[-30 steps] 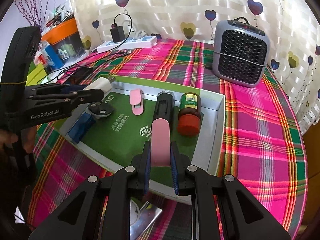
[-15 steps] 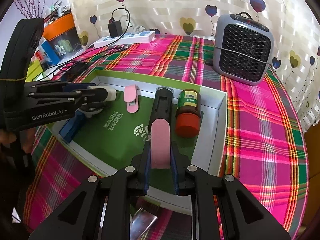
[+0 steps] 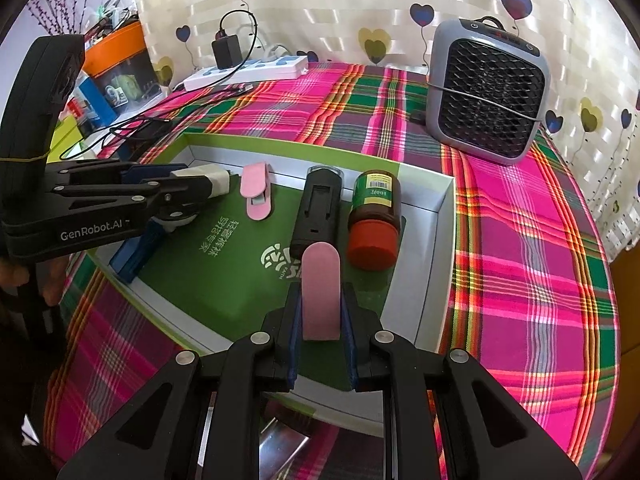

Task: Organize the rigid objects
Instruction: 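Lower and release the white charger with the left gripper while the right releases the pink stapler inside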

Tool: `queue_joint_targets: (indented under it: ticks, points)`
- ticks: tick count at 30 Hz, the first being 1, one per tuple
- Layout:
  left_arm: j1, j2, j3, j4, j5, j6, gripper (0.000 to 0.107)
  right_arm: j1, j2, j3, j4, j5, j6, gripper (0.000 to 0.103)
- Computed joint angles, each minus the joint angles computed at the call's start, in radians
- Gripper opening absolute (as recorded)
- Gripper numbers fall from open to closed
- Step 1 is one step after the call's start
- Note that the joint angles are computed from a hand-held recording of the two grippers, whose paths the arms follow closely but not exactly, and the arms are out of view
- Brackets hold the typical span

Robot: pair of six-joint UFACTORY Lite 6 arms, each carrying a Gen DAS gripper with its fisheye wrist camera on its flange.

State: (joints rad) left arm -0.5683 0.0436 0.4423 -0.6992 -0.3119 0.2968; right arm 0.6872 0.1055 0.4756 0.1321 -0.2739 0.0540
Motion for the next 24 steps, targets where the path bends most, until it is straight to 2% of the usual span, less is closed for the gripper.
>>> queue_joint_targets:
  ticks: [11, 24]
  points:
    - [0.000, 0.017, 0.013, -0.070, 0.006, 0.065, 0.032, 0.000, 0.002, -0.002, 0.006, -0.005, -0.002, 0.019]
    - [0.013, 0.038, 0.019, -0.046, 0.012, 0.047, 0.032, -0.003, -0.001, -0.003, -0.005, -0.004, 0.007, 0.019]
